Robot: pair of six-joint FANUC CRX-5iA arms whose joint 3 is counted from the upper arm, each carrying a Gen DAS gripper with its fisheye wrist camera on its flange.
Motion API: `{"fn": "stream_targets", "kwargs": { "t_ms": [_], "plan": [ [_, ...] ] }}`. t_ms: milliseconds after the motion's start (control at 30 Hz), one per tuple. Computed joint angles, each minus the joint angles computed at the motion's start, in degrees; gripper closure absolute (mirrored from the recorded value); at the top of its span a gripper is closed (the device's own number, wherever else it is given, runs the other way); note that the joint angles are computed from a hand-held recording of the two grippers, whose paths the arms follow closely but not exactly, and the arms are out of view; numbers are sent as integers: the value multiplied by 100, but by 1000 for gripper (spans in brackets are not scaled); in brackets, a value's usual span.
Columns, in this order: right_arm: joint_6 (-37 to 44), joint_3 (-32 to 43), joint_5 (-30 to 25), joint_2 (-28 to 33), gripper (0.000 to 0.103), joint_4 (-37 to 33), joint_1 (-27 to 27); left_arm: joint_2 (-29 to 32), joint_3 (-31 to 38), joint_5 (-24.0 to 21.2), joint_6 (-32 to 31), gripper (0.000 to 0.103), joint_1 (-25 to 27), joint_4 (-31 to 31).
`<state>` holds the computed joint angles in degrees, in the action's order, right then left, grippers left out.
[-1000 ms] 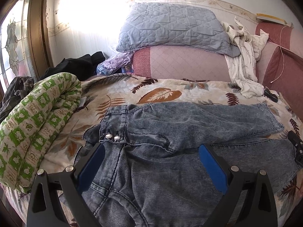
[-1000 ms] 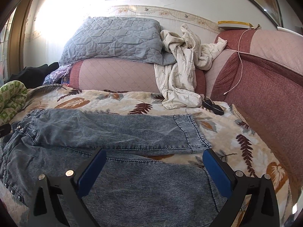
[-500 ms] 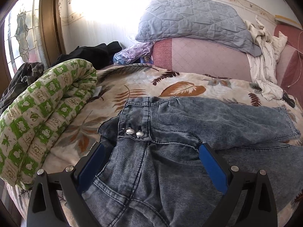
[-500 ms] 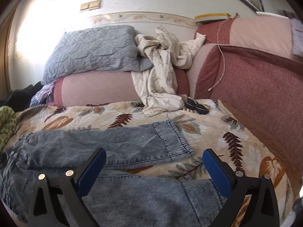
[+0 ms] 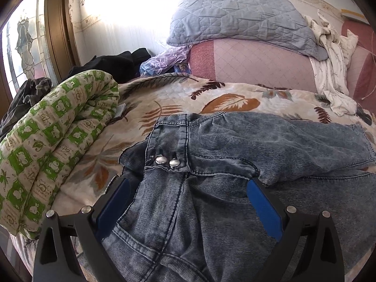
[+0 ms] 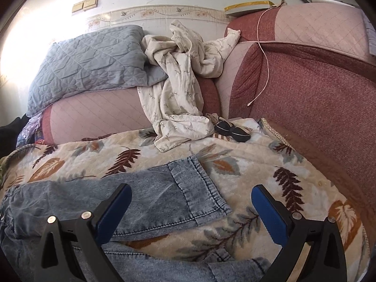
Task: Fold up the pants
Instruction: 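Move both grippers over the jeans waistband and leg, open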
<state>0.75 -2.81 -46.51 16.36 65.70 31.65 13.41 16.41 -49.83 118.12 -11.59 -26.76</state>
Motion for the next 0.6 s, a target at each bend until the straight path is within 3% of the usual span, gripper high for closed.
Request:
{"fn": "stream_targets", "kwargs": {
  "t_ms": [600],
  "plan": [
    [242,149,84,77,0,-283,83,7,-125,-24,-258,4,127,476]
  ]
}}
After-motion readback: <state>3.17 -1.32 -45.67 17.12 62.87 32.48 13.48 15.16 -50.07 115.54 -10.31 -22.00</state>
